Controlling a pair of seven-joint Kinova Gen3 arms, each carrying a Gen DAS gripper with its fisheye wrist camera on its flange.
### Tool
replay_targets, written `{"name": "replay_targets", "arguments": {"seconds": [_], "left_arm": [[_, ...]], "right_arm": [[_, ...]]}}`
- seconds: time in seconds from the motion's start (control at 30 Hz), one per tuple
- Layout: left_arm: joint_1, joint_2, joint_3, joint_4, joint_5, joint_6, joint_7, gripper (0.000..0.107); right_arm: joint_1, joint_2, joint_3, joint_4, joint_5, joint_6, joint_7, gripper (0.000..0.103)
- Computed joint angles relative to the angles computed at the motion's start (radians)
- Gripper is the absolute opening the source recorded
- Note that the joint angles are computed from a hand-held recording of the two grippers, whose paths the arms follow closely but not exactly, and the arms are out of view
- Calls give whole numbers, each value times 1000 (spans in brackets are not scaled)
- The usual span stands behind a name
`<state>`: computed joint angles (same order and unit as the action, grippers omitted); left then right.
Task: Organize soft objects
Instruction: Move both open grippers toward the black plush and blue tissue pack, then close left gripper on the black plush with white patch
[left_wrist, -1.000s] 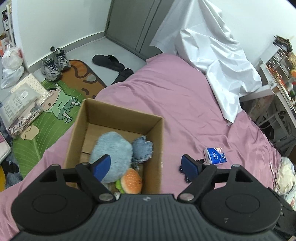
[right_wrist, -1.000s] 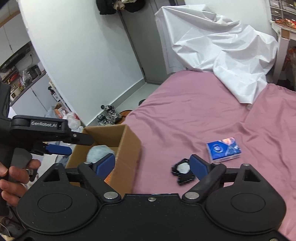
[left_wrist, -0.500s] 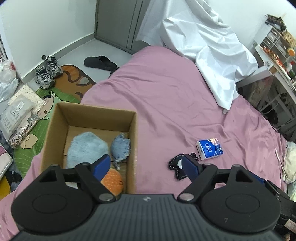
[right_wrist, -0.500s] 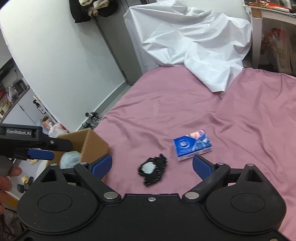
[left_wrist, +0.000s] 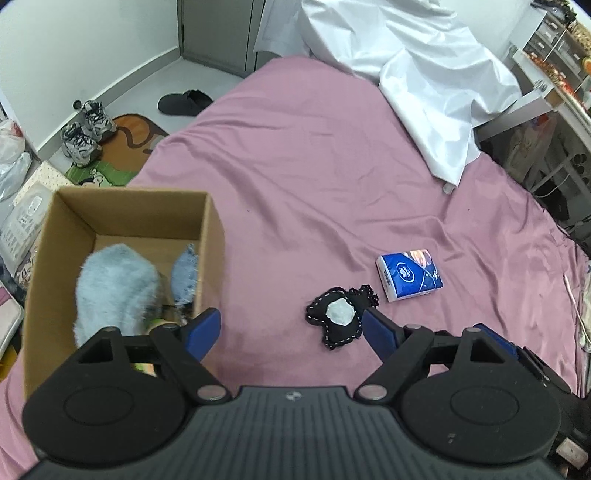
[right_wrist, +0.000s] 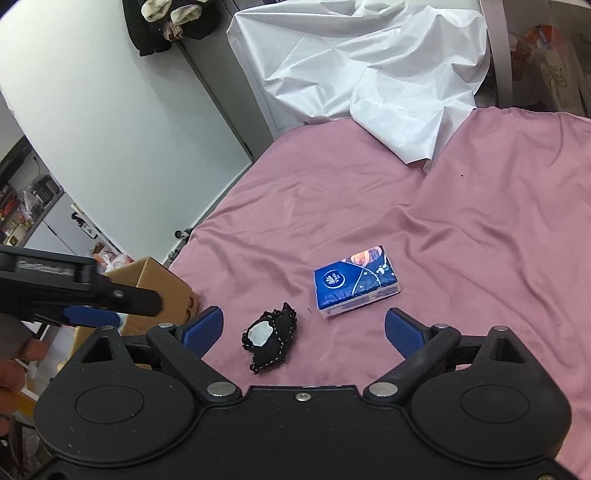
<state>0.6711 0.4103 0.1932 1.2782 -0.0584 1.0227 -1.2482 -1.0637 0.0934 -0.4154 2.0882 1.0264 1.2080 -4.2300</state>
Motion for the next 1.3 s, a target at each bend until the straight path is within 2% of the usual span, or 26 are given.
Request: {"name": "replay_targets", "arguments": {"seconds": [0.13, 0.37, 0.7, 0.93, 1.3], "left_arm": [[43, 39, -12, -43, -36, 46, 47, 83], [95, 87, -24, -86, -77, 73, 81, 83], [123, 162, -23, -150, -62, 98, 66, 83], [132, 223, -34, -199, -47, 131, 67, 83], [115, 299, -57, -260, -16, 152, 112, 83]], "right_arm": [[2, -14, -5, 44, 16, -32, -40, 95], [22, -22, -6, 95, 38, -99, -78, 95], [53, -34, -5, 151, 65, -175, -106, 95], [82, -32, 7, 197, 109, -241, -151, 90], [80, 17, 23, 210, 193, -224, -161, 90]]}}
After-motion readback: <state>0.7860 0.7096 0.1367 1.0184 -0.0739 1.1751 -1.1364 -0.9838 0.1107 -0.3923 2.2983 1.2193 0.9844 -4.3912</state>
